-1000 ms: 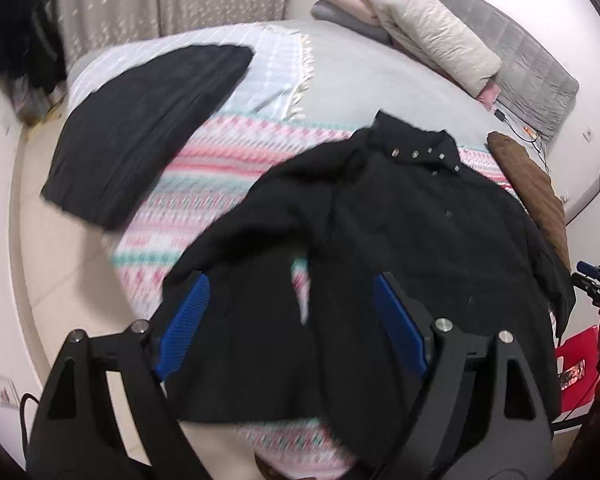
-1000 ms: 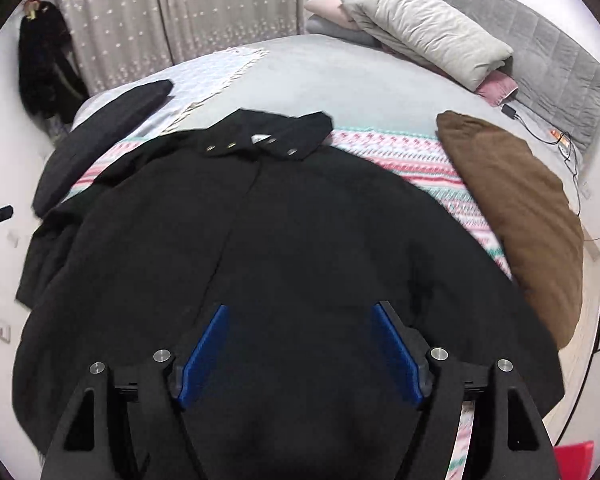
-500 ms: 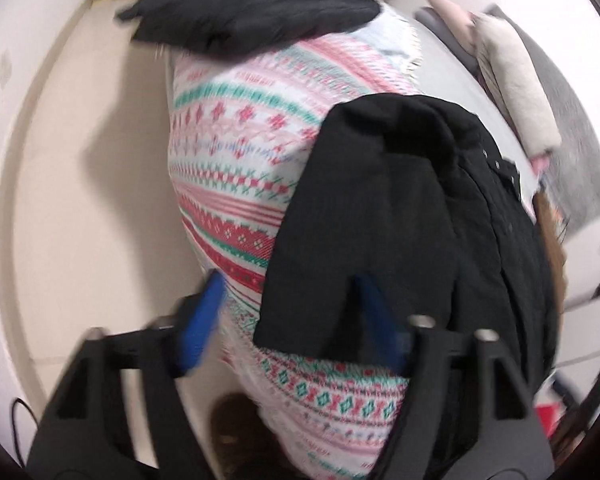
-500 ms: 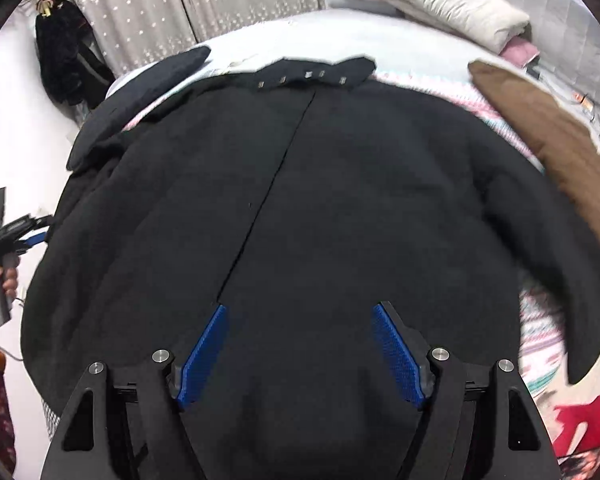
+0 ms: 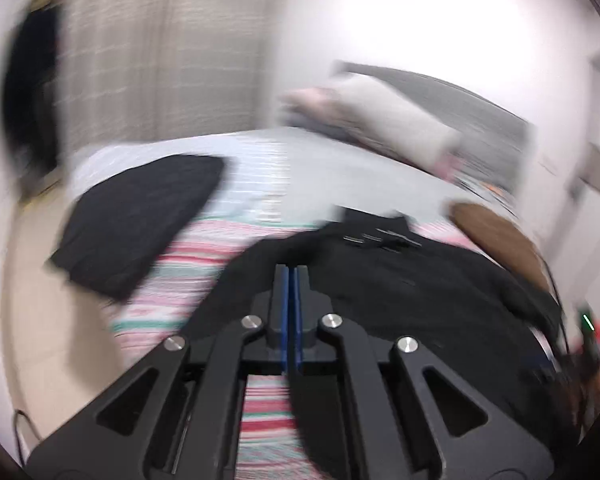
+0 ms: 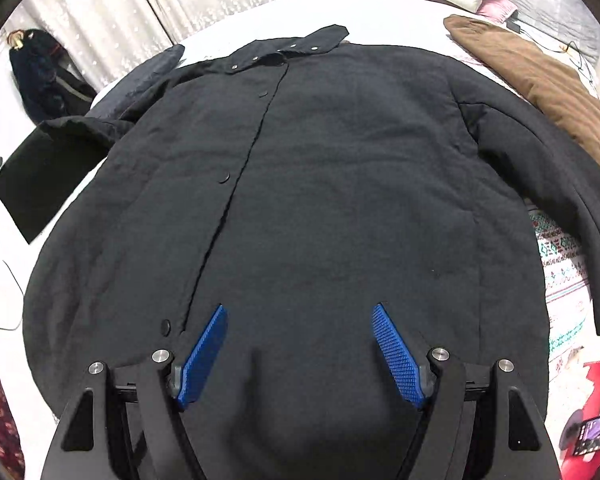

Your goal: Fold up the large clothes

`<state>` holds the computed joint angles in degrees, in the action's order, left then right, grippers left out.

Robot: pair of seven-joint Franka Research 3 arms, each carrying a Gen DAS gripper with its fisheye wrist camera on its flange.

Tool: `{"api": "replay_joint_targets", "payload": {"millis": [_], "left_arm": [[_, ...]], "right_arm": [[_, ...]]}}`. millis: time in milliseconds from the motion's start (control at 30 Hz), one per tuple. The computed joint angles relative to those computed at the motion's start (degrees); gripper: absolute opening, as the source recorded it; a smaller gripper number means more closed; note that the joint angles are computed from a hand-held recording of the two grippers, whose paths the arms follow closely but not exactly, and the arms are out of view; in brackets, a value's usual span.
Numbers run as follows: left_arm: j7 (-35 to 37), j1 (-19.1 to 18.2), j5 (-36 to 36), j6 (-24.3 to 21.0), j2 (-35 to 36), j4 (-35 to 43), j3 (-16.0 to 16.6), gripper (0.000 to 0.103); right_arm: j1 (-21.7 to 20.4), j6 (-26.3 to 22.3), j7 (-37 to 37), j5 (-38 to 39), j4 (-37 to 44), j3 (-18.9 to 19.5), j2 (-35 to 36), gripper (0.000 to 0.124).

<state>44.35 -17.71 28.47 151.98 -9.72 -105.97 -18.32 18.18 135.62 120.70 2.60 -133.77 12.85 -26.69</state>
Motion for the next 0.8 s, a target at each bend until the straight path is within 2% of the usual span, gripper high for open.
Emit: {"api": "replay_joint_targets", "payload": {"millis": [100, 167, 233, 300, 333, 400, 433, 467, 500, 533, 567, 633, 733, 800], "left_arm": [[13.62, -5.47, -14.54, -0.98, 3.60, 1.08, 0.99, 0.003], [17.30, -6.89, -20.89, -2.91, 5.80, 0.69, 0.70, 0.003], [16.99, -7.45, -24.19, -4.29, 7.81, -1.40, 0.13, 0.003], [12.45, -7.48, -24.25, -3.63, 7.65, -4.61, -0.24, 0.004], [10.01, -7.36, -24.95, -0.81, 6.39, -7.83, -0.15, 0.007], [11.16, -7.69, -30.01, 4.67, 3.21, -13.00, 0.82, 0.012], [12.77, -8.49, -33.79, 7.21, 1.47, -15.22, 1.73, 0.023], [12.46, -8.73, -35.10, 9.03, -0.38, -17.07, 2.24, 0.044], [8.91, -6.96, -32.39, 9.19, -2.53, -18.41, 1.40, 0.058], [4.49, -4.76, -28.24, 9.04, -4.84, -19.87, 0.55, 0.082], [-1.52, -1.38, -22.68, 9.41, -7.67, -21.73, -1.20, 0.086], [-8.25, 2.40, -16.47, 8.19, -11.36, -23.32, -2.41, 0.086], [-17.19, 8.93, -6.95, 1.16, -16.62, -24.46, -4.71, 0.086], [-19.92, 11.63, -1.38, -3.98, -17.50, -24.02, -5.43, 0.086]], "right_arm": [[0.33, 0.55, -0.07, 0.77, -0.02, -0.20, 0.65, 0.076], [0.81, 0.81, -0.49, 1.50, -0.36, -0.40, 0.90, 0.076], [1.40, 0.96, -1.41, 2.26, -0.68, -0.66, 1.15, 0.076], [1.65, 0.68, -2.07, 2.51, -1.14, -0.71, 1.09, 0.076], [1.69, 0.36, -2.35, 2.56, -1.24, -0.76, 1.10, 0.076], [1.67, -0.22, -2.62, 2.58, -1.43, -0.73, 1.15, 0.076], [1.63, -0.50, -2.78, 2.56, -1.50, -0.78, 1.17, 0.076], [1.50, -0.84, -2.80, 2.46, -1.48, -0.80, 1.29, 0.076], [1.39, -1.01, -2.76, 2.37, -1.46, -0.81, 1.37, 0.076], [1.22, -1.23, -2.60, 2.28, -1.44, -0.83, 1.49, 0.076], [1.11, -1.28, -2.46, 2.30, -1.44, -0.90, 1.58, 0.076], [1.12, -1.05, -2.40, 2.65, -1.67, -1.08, 1.58, 0.076], [1.48, -0.86, -2.80, 3.69, -1.61, -1.40, 1.94, 0.076], [1.49, -1.07, -2.73, 3.65, -1.06, -1.21, 2.61, 0.076]]}}
